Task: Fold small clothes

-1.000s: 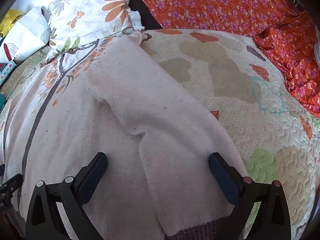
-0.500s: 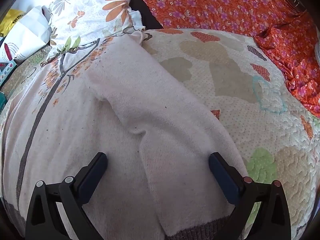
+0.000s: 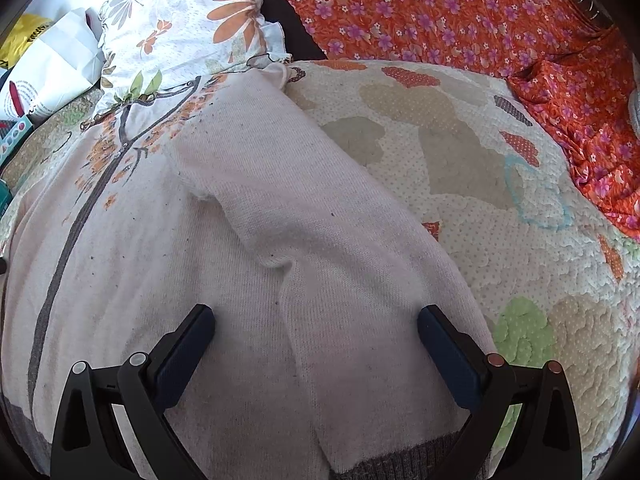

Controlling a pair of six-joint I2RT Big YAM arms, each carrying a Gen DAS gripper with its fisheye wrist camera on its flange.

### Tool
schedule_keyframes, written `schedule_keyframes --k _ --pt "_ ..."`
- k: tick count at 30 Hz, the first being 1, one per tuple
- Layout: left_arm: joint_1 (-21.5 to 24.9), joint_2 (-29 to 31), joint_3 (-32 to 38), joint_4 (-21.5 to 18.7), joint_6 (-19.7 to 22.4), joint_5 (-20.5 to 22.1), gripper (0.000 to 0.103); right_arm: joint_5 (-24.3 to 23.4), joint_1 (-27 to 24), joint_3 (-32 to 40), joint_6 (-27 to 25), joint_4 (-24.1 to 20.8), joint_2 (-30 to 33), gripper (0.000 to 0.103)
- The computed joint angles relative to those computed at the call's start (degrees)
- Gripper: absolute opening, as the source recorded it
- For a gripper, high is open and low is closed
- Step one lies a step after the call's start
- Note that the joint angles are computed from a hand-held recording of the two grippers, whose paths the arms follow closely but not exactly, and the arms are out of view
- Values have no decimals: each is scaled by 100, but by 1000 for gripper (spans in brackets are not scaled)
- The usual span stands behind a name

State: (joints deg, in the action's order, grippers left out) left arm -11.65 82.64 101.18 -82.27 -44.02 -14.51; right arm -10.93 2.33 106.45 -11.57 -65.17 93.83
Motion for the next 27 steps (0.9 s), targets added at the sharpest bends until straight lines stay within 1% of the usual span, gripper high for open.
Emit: schedule_keyframes --k 1,2,3,4,5,6,7,8,10,12,13,14,16,17,18,20,21,22,24,26,27 --pt "-17 50 27 -95 -5 -131 47 2 3 3 4 1 1 103" --pt "19 10 19 -37 75 -192 35 -7 -3 -8 1 13 -5 103" --pt "81 -25 30 -2 116 -75 15 -10 -5 -8 0 15 -5 103" --pt "153 -30 96 -75 89 -5 14 3 9 -3 9 11 -7 103" --pt "250 -58 166 -172 41 -80 13 2 9 2 7 8 -5 103" --pt "310 -58 234 -266 52 -203 12 2 9 2 7 8 -5 103" --pt "364 -33 341 -411 63 -423 12 8 11 2 -1 6 -8 103" --pt "468 -21 448 -541 114 -617 12 14 16 8 -1 -1 -4 103" --pt "775 -59 531 -699 177 -788 12 20 18 16 -7 -8 -1 103" --pt "1127 -64 621 -933 128 -962 14 19 18 21 -6 -9 4 103" --pt "1294 -60 670 -1043 102 -970 19 20 19 21 -4 -9 4 103" --pt "1448 -84 686 -1092 96 -903 21 20 19 21 -4 -9 4 103" --pt "1599 -220 603 -1051 79 -749 29 28 17 60 -17 -26 29 103" --pt "1602 -314 542 -988 77 -680 30 30 16 62 -23 -25 33 103" --pt "1532 -419 483 -964 57 -724 32 31 15 69 -28 -27 39 103" --pt "1304 -505 496 -1037 74 -882 41 34 12 86 -34 -33 51 103" --pt "1194 -469 562 -1065 68 -928 50 29 12 72 -30 -28 40 103" --pt "1091 -475 589 -1084 54 -980 56 24 9 75 -30 -30 42 103" --pt "824 -502 634 -1138 6 -1148 57 24 13 73 -26 -28 40 103" --pt "563 -453 781 -1238 68 -1245 60 25 12 82 -30 -33 46 103" --pt "398 -458 808 -1236 64 -1269 63 25 12 82 -30 -33 46 103"
